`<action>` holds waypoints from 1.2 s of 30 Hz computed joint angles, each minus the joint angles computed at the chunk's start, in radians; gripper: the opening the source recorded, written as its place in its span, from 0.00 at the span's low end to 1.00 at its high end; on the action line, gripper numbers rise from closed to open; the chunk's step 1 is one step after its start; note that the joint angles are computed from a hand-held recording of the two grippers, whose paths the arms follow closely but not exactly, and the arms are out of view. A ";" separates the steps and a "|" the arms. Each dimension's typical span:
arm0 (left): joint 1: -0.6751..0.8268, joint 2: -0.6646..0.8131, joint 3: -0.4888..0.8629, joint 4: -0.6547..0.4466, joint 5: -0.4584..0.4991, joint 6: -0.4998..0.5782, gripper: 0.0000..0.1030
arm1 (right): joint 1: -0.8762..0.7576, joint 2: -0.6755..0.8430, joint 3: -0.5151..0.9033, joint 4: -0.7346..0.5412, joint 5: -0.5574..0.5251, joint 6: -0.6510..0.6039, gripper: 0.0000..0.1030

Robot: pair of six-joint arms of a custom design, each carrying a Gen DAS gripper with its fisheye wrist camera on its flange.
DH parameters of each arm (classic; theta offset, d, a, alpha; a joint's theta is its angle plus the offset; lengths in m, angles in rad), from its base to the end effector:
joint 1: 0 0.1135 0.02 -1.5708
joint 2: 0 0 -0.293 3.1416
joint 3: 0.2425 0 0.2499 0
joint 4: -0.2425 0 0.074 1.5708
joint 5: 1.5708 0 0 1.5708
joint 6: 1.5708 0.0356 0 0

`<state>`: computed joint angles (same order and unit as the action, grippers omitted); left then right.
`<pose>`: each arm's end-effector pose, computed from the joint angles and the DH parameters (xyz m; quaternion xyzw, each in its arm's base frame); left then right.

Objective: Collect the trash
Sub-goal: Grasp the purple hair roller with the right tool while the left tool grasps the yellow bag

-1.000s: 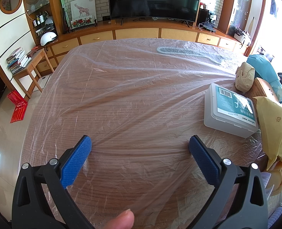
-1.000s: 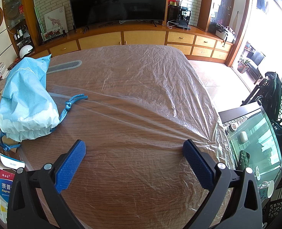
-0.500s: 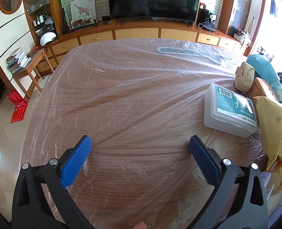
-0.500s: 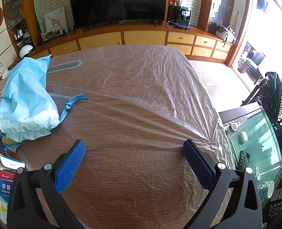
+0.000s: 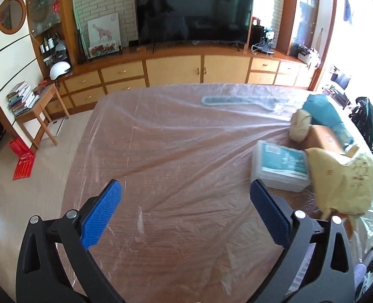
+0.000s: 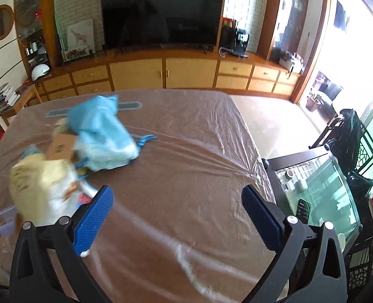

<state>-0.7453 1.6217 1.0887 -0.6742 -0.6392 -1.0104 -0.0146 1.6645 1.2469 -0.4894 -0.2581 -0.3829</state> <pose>0.2428 -0.1952 0.2387 -0.1797 0.9180 0.0653 0.3474 0.3604 0.0038 0.2763 -0.2129 0.9140 0.0555 0.3408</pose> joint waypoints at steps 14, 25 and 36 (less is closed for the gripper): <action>-0.065 0.032 0.140 0.081 0.074 0.146 0.98 | 0.124 -0.390 -0.383 -0.188 -0.028 -0.049 0.96; -0.066 0.210 0.401 0.073 0.351 0.612 0.99 | 0.213 -0.470 -0.544 -0.173 0.027 0.066 0.96; 0.000 0.452 0.704 -0.092 0.562 0.853 0.99 | 0.315 -0.512 -0.607 -0.102 0.119 0.189 0.83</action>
<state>-0.7456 2.0739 1.7922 -0.7665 -0.0774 -0.1573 0.3001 1.1529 0.6394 -0.5911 -0.1393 -0.1941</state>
